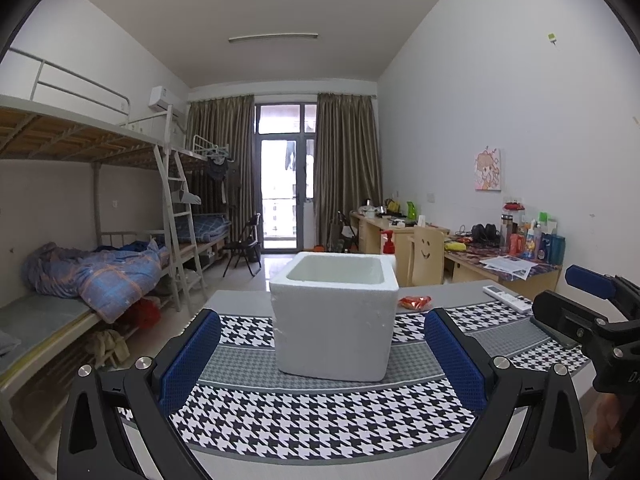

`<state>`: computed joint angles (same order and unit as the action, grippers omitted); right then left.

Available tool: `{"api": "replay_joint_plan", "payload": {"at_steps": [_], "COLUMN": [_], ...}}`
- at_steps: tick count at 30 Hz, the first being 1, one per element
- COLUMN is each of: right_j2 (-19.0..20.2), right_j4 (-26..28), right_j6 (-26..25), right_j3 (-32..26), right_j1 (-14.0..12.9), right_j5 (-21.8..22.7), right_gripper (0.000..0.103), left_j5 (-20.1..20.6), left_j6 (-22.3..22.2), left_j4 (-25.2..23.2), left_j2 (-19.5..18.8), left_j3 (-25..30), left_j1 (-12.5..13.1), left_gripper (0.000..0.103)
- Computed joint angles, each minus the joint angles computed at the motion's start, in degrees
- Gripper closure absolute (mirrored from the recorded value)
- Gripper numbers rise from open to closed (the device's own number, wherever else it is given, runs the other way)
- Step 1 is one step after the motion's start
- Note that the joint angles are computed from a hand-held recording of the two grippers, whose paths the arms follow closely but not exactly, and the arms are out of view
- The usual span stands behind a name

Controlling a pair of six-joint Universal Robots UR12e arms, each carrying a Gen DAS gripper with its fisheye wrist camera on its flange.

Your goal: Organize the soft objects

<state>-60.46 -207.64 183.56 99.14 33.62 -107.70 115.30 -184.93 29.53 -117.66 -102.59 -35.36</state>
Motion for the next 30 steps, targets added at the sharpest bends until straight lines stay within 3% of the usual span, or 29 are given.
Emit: {"api": "replay_joint_plan", "payload": {"at_steps": [30], "right_j2": [-0.9], "right_j4": [-2.2], "right_j6": [2.0], "right_j3": [3.6], "right_j1": [1.2], "right_j5": [-1.6], "right_gripper": [0.002], "left_j5": [1.2], "left_j6": [1.1], "left_j4": [3.7], "left_j2": [0.4], "left_j3": [-2.6], "left_j1": [-1.9], "left_gripper": [0.001]}}
